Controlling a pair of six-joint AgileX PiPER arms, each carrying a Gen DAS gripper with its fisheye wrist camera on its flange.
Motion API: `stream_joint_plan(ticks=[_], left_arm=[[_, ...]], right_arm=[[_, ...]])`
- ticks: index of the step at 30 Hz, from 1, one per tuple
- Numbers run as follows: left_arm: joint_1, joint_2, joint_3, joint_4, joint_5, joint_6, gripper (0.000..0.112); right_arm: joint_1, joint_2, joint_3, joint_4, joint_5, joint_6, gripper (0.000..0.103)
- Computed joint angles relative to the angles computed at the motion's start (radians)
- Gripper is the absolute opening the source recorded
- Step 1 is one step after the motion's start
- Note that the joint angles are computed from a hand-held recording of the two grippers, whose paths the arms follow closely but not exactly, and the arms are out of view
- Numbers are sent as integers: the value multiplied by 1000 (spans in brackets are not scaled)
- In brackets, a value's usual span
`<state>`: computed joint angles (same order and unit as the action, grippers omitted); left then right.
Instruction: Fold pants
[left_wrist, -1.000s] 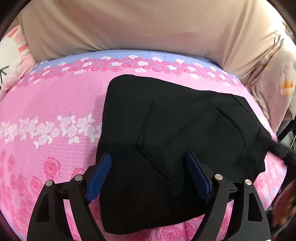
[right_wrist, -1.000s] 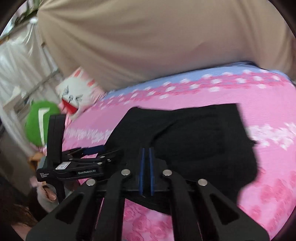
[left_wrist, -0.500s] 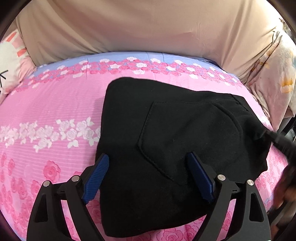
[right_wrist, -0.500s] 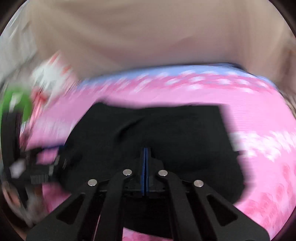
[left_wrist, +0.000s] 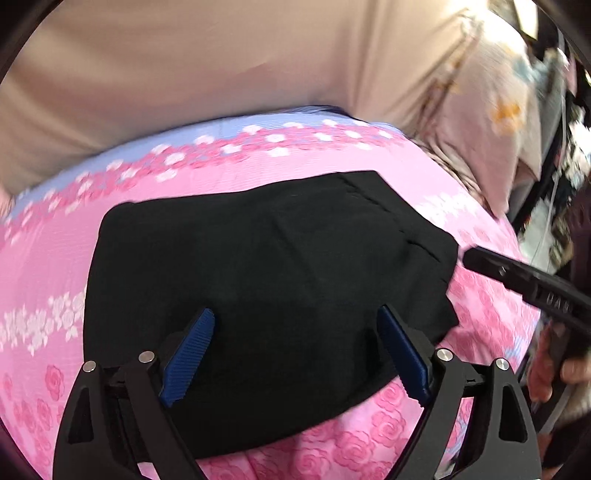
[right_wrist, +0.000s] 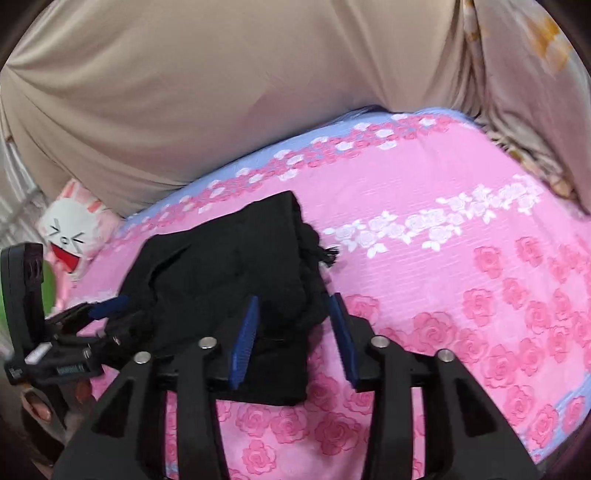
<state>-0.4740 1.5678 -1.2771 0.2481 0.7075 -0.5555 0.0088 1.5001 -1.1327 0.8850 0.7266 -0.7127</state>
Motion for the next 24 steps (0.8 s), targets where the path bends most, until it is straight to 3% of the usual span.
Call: stream_joint_plan(ticks=[2, 3, 4, 6, 10, 12, 16, 18, 20, 21, 22, 23, 24], left_arm=[[-22, 26, -18, 41, 20, -30, 87], [-27, 47, -33, 51, 35, -41, 87], [-29, 55, -38, 57, 40, -48, 87], [-30, 44, -39, 51, 47, -46, 87], [-31, -13, -19, -28, -5, 33, 88], [-86, 25, -72, -4, 9, 52, 88], [-201, 181, -234, 80, 66, 67, 92], [-220, 283, -336, 125, 117, 39, 92], [-208, 328, -403, 103, 166, 39, 92], [-202, 315, -388, 89, 153, 45, 92], [-197, 294, -363, 74, 130, 54, 92], [-196, 277, -344, 76, 120, 51, 92], [-199, 265, -329, 86, 114, 38, 92]], right_arm=[[9, 48, -21, 60, 22, -66, 48], [29, 61, -26, 30, 1, -48, 26], [40, 68, -26, 13, -12, -43, 19], [15, 41, -3, 89, 52, -119, 8], [-99, -4, 32, 287, 280, -268, 4], [-98, 3, 10, 270, 273, -247, 4], [-109, 61, -72, 315, 344, -253, 4], [-95, 48, -97, 262, 269, -216, 3], [-107, 36, -99, 195, 205, -172, 12], [-117, 38, -98, 172, 197, -162, 34], [-124, 32, -80, 149, 167, -158, 45], [-127, 37, -74, 145, 159, -166, 52], [-127, 48, -72, 139, 169, -174, 52]])
